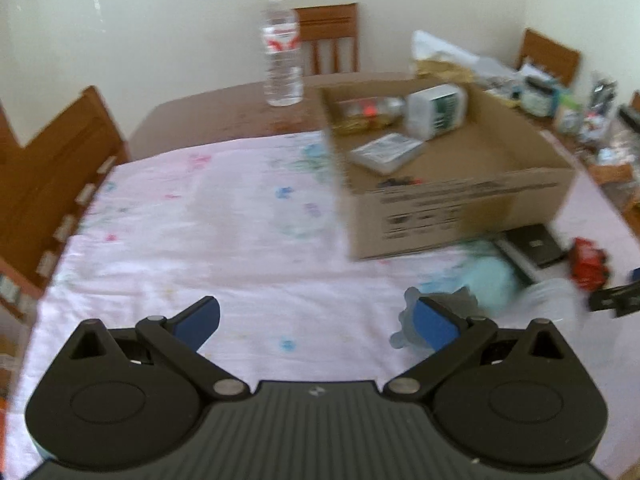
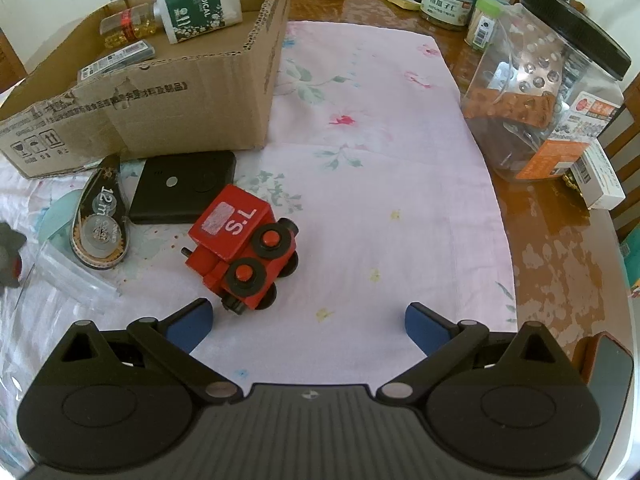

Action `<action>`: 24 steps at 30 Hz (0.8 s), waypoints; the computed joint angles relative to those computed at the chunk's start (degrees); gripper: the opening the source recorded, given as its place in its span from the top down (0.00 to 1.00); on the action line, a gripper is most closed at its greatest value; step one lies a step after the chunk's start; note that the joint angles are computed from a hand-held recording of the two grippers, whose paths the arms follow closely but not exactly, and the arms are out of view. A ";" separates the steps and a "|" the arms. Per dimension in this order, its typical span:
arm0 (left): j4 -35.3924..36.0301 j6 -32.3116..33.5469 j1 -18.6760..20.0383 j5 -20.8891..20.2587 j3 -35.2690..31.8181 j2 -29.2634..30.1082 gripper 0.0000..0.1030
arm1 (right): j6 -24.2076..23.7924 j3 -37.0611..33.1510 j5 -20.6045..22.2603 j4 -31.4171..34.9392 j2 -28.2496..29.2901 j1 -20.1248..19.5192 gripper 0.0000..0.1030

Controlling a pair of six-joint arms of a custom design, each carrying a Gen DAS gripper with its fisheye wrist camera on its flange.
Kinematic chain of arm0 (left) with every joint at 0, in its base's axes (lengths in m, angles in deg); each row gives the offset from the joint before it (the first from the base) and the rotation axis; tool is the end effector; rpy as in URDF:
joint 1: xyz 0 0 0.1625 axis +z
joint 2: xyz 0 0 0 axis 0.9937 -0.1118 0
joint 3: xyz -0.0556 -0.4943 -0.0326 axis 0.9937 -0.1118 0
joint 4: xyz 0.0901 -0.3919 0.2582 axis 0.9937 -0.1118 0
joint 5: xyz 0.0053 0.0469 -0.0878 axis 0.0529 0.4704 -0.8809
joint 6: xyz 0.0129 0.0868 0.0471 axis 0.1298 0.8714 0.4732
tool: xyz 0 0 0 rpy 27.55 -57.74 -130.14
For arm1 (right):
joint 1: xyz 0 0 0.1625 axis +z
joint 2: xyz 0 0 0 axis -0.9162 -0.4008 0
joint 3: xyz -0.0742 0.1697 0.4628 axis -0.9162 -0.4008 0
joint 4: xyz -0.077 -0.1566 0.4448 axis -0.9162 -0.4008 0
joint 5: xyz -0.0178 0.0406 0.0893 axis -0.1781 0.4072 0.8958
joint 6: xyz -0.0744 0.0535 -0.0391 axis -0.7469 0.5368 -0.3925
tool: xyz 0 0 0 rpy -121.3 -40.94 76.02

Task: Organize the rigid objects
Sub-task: 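Grasp the red S.L toy train with the right tool while the left tool grasps the grey toy dog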

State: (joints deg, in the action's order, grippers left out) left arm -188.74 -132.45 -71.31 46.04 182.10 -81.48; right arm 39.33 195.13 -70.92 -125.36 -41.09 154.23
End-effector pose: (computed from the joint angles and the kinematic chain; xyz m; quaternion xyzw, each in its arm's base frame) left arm -0.2906 -0.2753 0.1213 0.2424 0.8552 -0.2786 0.3635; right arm 0.0558 -0.2572 0.2797 0.0231 -0.8942 0.2098 0.3949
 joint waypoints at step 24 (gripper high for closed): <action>-6.75 2.13 -0.09 -5.00 0.88 3.45 0.00 | -9.42 3.15 5.42 -17.39 3.54 -3.73 0.00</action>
State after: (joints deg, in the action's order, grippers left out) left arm -195.48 -130.33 -71.40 41.05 182.98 -78.03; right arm 29.92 198.27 -65.50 -142.75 -37.56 150.50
